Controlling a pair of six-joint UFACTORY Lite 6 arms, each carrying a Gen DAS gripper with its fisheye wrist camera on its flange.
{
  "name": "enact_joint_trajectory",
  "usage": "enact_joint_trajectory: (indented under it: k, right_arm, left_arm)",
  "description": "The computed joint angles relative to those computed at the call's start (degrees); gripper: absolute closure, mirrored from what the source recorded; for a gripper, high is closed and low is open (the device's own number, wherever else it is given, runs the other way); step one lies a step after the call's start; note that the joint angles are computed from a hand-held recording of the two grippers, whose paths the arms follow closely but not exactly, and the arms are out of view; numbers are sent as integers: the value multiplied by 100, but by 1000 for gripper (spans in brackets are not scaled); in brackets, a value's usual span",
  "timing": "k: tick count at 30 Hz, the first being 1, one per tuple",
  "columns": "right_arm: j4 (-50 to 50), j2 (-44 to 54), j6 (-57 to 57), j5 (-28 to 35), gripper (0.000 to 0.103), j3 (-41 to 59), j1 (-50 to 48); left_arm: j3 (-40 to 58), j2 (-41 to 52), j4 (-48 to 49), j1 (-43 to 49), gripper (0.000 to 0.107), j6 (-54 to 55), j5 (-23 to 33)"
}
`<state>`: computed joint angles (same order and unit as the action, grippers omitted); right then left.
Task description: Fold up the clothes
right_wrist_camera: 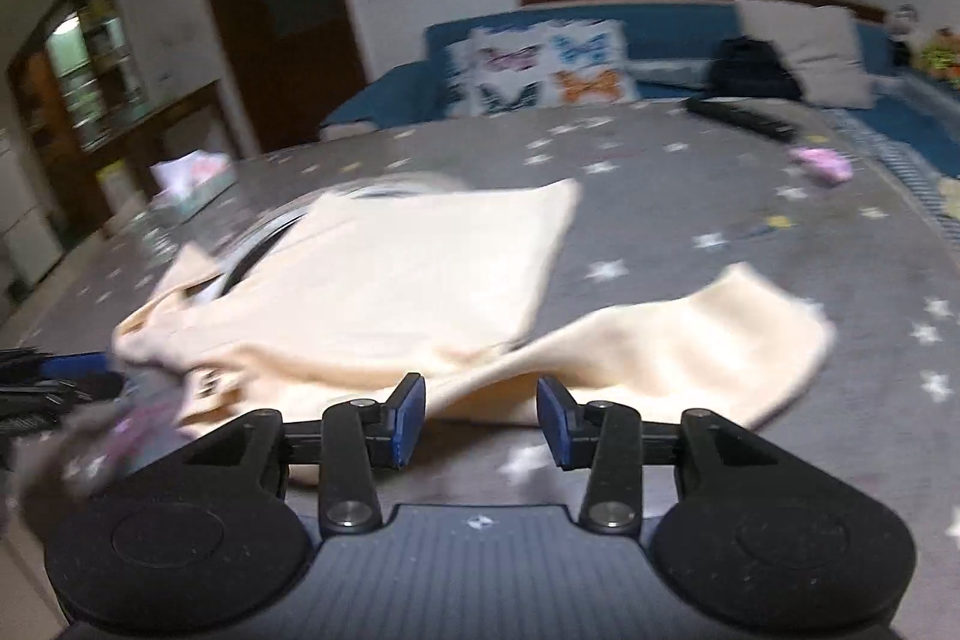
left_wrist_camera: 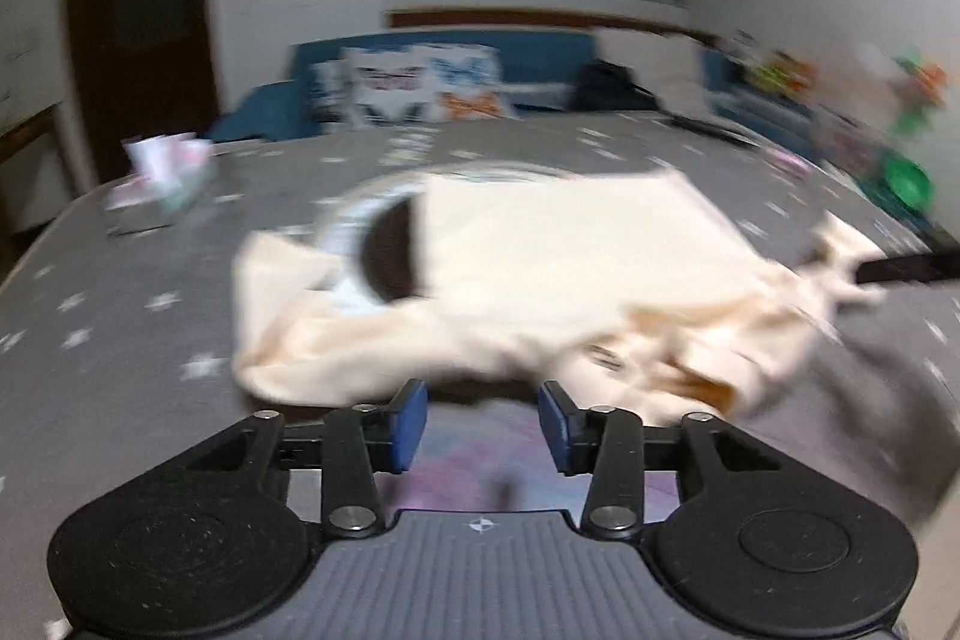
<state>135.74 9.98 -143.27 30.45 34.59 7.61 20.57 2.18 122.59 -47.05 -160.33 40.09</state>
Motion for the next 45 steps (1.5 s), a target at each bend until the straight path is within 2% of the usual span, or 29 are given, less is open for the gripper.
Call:
enact_joint_trajectory:
  k: [6, 7, 8, 11, 15, 17, 20, 21, 24, 27, 32, 34, 39, 42, 45]
  right_arm:
    - [227, 149, -24, -47, 62, -13, 491]
    - [299, 187, -44, -55, 62, -11, 541]
    - [352, 226, -45, -54, 62, -9, 578]
    - [339, 314, 80, -8, 62, 1, 527]
    - [651, 338, -159, -61, 65, 13, 474]
    - [1049, 197, -548, -137, 66, -82, 466]
    - [1755, -24, -1269, -366, 66, -191, 448]
    - [1718, -60, -1268, -393, 66, -200, 404]
    - [1429, -203, -1123, -393, 66, -273, 370]
    - [1317, -370, -1203, -343, 66, -365, 581]
    - [1028, -216, -1326, -271, 66, -176, 1155]
    - [1132, 7, -1512, -355, 66, -3, 1492]
    - [1438, 513, -2083, -621, 66, 298, 2133]
    - [990, 467, -1886, -686, 65, 96, 2202]
    - [742, 120, -1753, -680, 64, -269, 2024]
  left_arm:
    - [982, 1262, 614, 20, 60, -360, -258]
    - [1091, 1366, 562, 16, 66, -351, -307]
    - [1148, 1416, 628, 68, 91, -411, -382]
    - [1067, 1306, 805, 89, 102, -559, -430]
    - [596, 445, 593, -25, 104, -277, -597]
    - [200, -371, 744, -40, 104, -346, -969]
    - [-63, -1006, 389, -246, 103, 317, -1354]
    - [-34, -935, 96, -363, 103, 700, -1382]
    - [-17, -773, 99, -455, 102, 910, -1471]
    - [-175, -1152, 615, -292, 101, 780, -1676]
    - [-281, -1704, 394, -272, 98, 1503, -1708]
    - [-44, -1377, 465, -68, 98, 1350, -1536]
    - [741, -23, 1553, 487, 98, 70, -1192]
    - [1182, 752, 2227, 590, 98, -545, -940]
    - [1546, 1300, 2788, 731, 98, -1081, -926]
